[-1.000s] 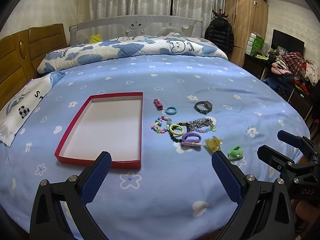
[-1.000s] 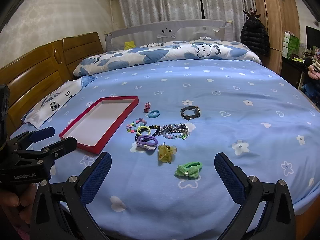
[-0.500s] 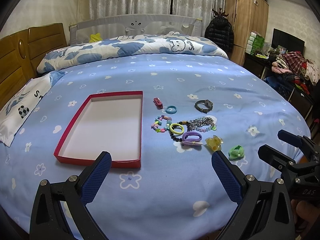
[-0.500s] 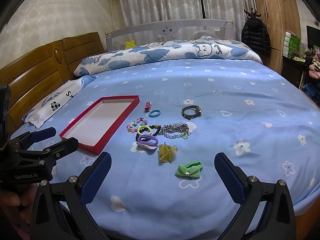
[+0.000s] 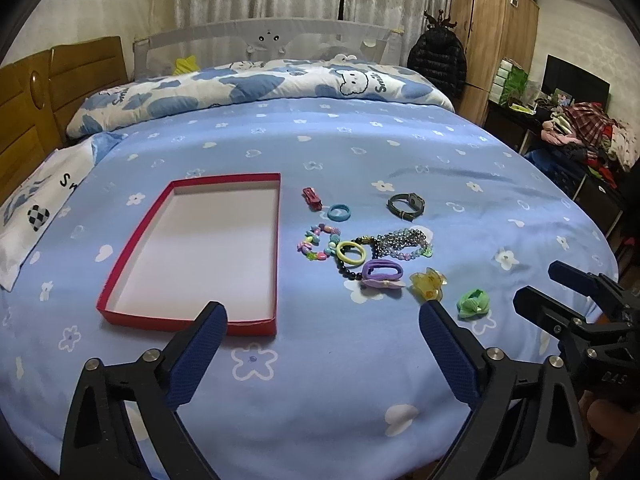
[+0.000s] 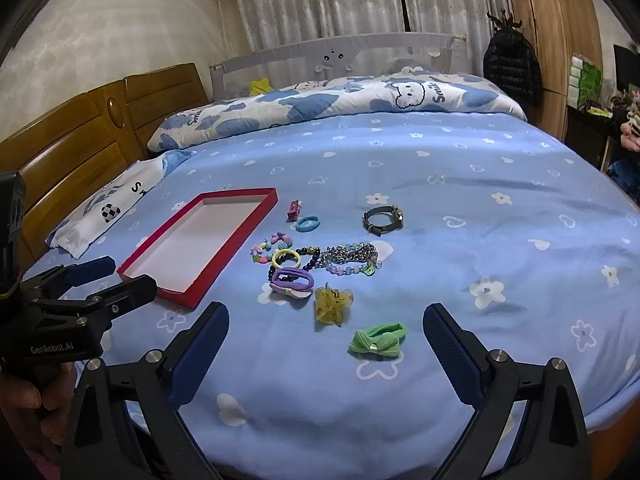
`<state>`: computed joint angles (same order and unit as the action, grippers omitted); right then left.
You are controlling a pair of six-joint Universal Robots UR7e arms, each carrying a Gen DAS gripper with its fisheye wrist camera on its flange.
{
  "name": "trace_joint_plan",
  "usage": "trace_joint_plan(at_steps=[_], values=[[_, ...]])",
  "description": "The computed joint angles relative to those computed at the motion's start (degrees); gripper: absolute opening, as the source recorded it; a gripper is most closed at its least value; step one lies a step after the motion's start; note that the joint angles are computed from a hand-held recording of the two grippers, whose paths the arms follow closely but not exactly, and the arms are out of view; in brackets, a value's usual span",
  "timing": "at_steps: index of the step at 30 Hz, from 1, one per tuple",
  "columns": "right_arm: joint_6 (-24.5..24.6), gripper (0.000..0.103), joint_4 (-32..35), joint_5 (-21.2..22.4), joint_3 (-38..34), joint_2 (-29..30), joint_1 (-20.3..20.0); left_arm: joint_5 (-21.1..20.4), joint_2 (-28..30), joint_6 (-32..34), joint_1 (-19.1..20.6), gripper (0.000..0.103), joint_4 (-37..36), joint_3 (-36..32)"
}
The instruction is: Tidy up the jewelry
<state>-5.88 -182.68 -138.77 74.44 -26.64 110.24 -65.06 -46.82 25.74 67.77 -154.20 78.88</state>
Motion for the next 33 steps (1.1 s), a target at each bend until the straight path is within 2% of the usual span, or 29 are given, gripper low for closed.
trace_joint_plan(at_steps=[10, 15, 19, 30, 33], values=[[3.21, 0.084, 3.41, 4.0, 0.64, -1.31, -2.38, -0.63, 4.68, -1.25, 0.79, 0.082, 7.93, -8.26], [4.57, 0.077, 5.7, 6.19, -0.18, -1.27, -3.89, 0.04, 8.28, -1.15, 1.18, 0.08, 12.18, -13.74], [5.7, 0.067, 7.96, 8.15, -1.18, -1.05, -5.24, 0.91, 11.12, -0.21, 1.21, 0.079, 14.75, -17.67], [9.39, 0.059, 14.93, 13.31, -4.88, -0.04, -8.08, 0.55, 19.15, 0.87, 1.79, 0.07, 25.28, -30.94], [11.46, 0.051, 16.74, 15.32, -5.1, -0.13, -9.23, 0.52, 21.59, 1.61, 1.98, 0.07, 27.51, -34.67]])
